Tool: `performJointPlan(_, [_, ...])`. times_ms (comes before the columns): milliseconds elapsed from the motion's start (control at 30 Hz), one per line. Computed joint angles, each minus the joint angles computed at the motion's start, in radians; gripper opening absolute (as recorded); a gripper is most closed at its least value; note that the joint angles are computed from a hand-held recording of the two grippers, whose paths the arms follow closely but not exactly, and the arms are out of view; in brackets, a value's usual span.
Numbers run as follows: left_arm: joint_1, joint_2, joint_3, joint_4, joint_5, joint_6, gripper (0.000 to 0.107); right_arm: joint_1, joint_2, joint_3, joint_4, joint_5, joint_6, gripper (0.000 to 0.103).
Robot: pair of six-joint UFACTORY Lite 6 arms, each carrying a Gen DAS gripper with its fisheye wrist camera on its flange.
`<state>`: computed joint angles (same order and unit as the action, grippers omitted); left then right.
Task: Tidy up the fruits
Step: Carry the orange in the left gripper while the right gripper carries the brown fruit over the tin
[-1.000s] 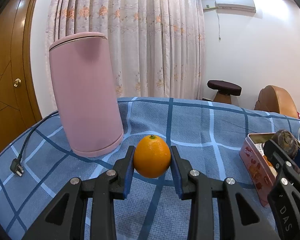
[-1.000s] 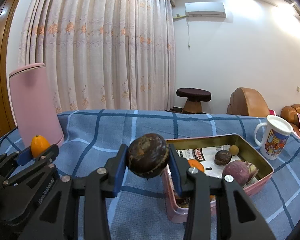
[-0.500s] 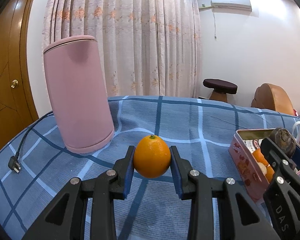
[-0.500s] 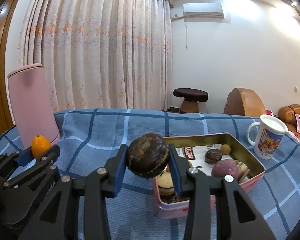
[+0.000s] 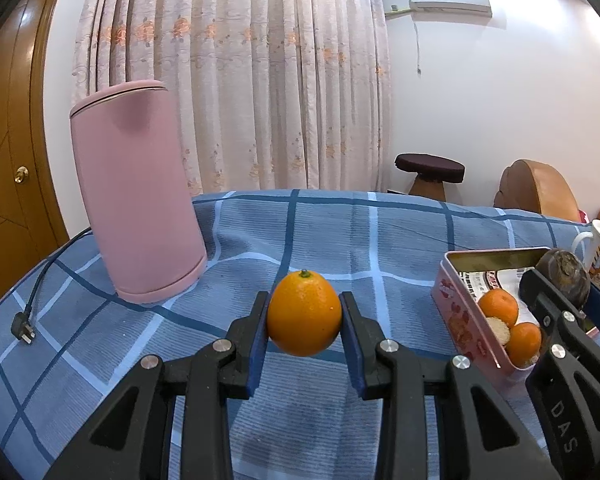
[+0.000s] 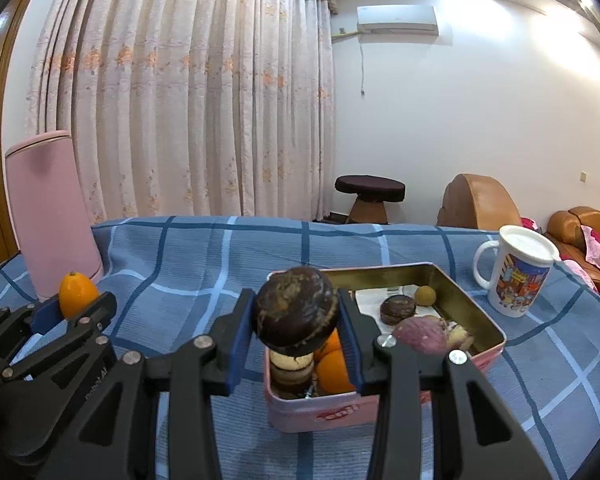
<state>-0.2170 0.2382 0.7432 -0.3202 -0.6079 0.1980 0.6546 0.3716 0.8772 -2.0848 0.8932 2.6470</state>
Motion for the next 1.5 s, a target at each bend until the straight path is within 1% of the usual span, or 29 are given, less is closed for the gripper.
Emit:
performJointPlan(567, [-0.101,0.008,0.008,-0.108,-0.004,0.072,0.036,-0.056,-0.077,-0.106,-0.037,0.011,0.025,0.043])
performJointPlan(900, [-0.15,0.025,0.034,-0.148,0.019,0.093,0.036,-0.092,-0.115,-0.154,-0.069,0.007,0.031,0.043])
performJointPlan(1500, [-0.257,0.063,0.082,-0.265,0.021,0.181,0.036,-0.183,-0.164,-0.222,-0.142,-0.008,0.06,0.043])
